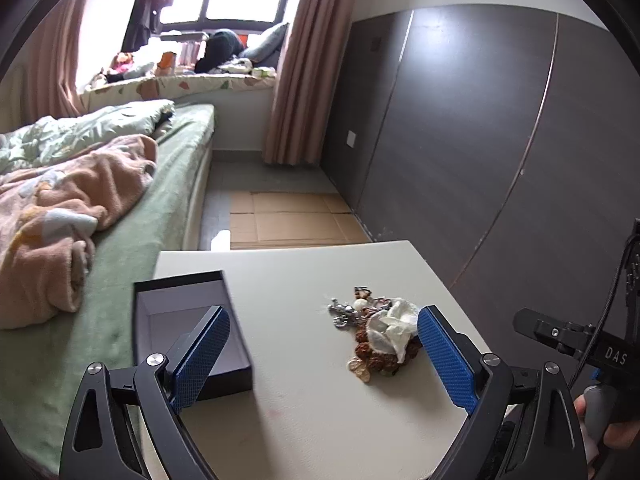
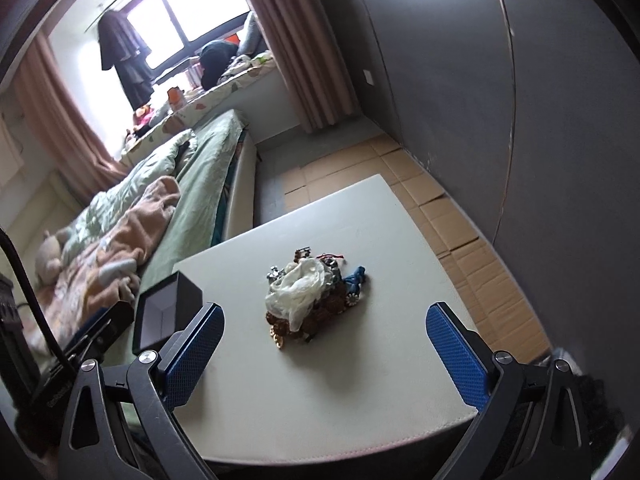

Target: Organize jewelry

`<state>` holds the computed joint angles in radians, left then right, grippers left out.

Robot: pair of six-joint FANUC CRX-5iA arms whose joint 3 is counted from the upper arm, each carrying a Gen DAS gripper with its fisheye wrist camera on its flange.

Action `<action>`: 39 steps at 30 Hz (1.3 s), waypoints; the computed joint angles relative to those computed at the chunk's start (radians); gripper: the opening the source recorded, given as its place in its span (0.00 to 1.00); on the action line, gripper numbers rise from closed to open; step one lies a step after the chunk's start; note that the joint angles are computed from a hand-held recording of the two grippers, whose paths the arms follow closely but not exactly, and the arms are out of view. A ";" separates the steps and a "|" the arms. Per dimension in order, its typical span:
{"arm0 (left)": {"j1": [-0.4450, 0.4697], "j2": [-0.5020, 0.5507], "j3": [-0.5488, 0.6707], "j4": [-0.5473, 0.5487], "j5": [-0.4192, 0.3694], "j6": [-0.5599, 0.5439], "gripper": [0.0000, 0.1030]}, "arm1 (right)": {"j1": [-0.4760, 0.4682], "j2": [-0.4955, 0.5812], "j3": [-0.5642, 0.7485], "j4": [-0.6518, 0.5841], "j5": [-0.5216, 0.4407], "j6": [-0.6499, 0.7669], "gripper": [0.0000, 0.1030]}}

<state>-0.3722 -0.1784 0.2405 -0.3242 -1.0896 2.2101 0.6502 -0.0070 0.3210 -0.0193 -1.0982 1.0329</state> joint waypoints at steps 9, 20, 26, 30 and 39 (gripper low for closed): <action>0.035 0.073 0.004 0.126 0.061 -0.079 0.92 | -0.096 0.071 0.079 -0.173 -0.056 -0.037 0.87; 0.036 0.173 0.028 0.244 0.087 -0.181 0.88 | -0.160 0.116 0.097 -0.250 -0.063 -0.148 0.79; 0.015 0.236 0.078 0.215 0.047 -0.172 0.82 | -0.173 0.147 0.116 -0.286 -0.063 -0.187 0.74; 0.031 0.262 0.084 0.243 0.026 -0.168 0.66 | -0.177 0.161 0.123 -0.302 -0.059 -0.202 0.69; 0.048 0.233 0.063 0.202 0.034 -0.116 0.03 | -0.187 0.229 0.192 -0.365 -0.100 -0.149 0.55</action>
<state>-0.3241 0.0543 0.3030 -0.1220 -1.0556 2.0939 0.4637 0.2223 0.5131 -0.3840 -1.1987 0.8835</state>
